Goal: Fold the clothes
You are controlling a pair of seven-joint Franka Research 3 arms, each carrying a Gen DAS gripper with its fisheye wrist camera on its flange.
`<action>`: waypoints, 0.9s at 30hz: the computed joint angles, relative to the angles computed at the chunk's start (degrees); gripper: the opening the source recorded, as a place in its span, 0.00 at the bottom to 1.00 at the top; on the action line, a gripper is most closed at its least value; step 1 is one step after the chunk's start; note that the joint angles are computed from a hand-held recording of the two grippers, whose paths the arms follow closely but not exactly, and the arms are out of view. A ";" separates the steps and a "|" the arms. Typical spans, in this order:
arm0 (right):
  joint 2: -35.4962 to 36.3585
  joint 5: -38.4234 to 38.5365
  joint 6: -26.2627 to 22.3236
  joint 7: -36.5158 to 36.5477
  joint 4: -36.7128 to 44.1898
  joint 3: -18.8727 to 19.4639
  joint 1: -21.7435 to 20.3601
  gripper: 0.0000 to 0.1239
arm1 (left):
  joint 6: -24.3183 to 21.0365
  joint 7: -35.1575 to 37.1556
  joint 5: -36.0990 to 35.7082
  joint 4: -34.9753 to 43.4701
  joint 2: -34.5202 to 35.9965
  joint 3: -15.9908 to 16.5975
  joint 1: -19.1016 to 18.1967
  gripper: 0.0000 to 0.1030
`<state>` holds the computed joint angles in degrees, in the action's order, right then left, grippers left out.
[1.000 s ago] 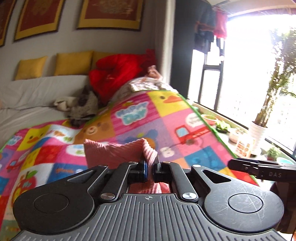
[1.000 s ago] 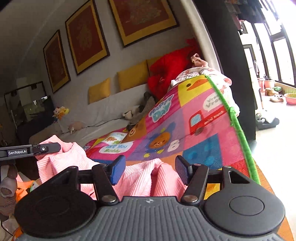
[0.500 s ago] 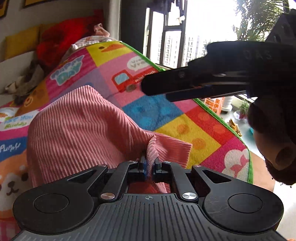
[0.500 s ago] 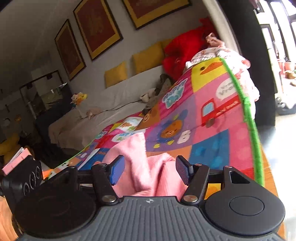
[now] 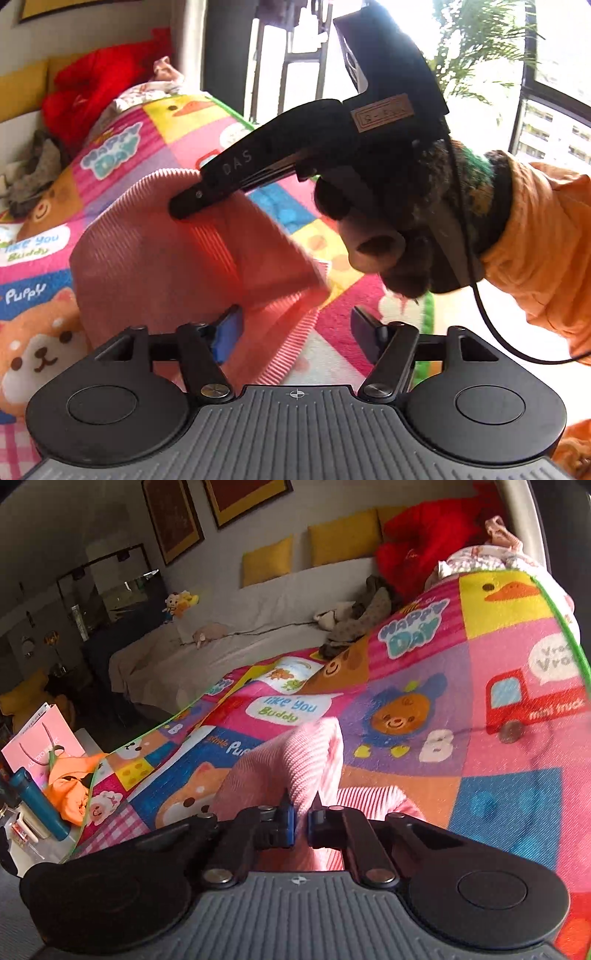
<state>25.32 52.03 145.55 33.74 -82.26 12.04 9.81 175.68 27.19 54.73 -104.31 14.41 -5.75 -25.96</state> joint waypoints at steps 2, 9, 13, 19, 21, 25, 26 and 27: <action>0.32 -4.22 3.08 2.66 0.08 -2.16 1.53 0.05 | 2.90 -9.66 7.34 -1.59 -2.58 4.24 -2.31 0.86; 2.32 -16.19 12.63 8.86 -4.35 -4.12 3.43 0.13 | -6.24 -27.01 7.45 -0.07 -2.70 4.25 0.54 0.91; 1.78 -17.84 13.35 10.50 -5.82 -3.24 2.35 0.21 | -1.16 -14.97 -10.46 0.62 2.02 -2.42 7.95 0.91; 1.73 -17.93 13.01 10.78 -6.88 -2.28 0.85 0.27 | 11.65 -13.12 -21.63 -4.55 1.82 -4.07 10.61 0.92; 1.88 -18.38 12.97 11.24 -6.64 -2.39 1.03 0.28 | 12.31 -12.34 -24.11 -4.34 2.40 -5.72 12.24 0.92; 2.08 -20.03 12.89 13.07 -6.22 -3.02 1.92 0.28 | 9.52 -8.43 -28.51 -1.95 5.26 -14.21 19.31 0.92; 2.01 -20.46 13.06 13.62 -6.34 -3.19 2.17 0.28 | 8.56 -6.80 -29.40 -1.07 6.32 -16.22 20.77 0.92; 1.90 -20.66 13.23 13.98 -6.56 -3.19 2.23 0.28 | 8.13 -5.23 -30.23 -0.45 7.32 -17.92 21.94 0.92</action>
